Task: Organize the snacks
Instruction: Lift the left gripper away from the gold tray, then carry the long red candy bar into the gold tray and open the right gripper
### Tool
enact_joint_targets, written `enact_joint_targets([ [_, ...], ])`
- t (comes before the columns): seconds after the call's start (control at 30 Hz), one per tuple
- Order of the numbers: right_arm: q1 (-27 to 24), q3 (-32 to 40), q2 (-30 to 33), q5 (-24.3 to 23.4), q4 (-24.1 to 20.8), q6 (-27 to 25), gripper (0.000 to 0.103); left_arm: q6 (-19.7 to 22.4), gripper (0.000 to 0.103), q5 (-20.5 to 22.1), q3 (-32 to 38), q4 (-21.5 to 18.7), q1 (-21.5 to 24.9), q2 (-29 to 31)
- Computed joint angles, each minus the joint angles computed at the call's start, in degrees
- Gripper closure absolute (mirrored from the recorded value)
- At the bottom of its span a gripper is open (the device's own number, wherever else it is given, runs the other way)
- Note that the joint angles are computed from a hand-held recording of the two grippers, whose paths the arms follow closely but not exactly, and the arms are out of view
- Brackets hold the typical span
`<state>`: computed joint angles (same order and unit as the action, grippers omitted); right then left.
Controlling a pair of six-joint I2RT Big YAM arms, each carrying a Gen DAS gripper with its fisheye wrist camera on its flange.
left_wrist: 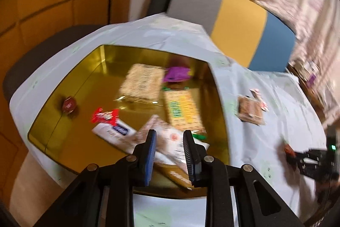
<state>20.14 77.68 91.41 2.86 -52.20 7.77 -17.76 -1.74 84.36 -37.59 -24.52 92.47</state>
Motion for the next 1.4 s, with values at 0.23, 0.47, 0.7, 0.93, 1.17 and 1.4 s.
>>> enact_joint_targets([
  [0.23,0.1,-0.1,-0.1,0.2,0.0,0.2,0.079,4.9,0.077,0.6,-0.1,0.7,-3.1,-0.6],
  [0.47,0.1,0.0,0.0,0.2,-0.1,0.2,0.079,8.0,0.077,2.1,-0.2,1.2,-5.9,-0.5],
  [0.7,0.1,0.1,0.0,0.2,-0.2,0.4,0.079,12.0,0.077,4.6,-0.4,2.4,-9.3,0.1],
  [0.93,0.1,-0.1,0.0,0.0,-0.1,0.8,0.079,16.9,0.077,8.4,-1.5,4.5,-12.5,1.3],
  [1.17,0.0,0.9,0.5,-0.2,-1.5,3.2,0.079,20.7,0.077,10.0,-3.3,5.1,-14.9,3.1],
  [1.4,0.1,7.6,3.8,-0.5,-9.6,6.7,0.08,18.0,0.077,12.1,-5.7,8.0,-14.3,3.2],
])
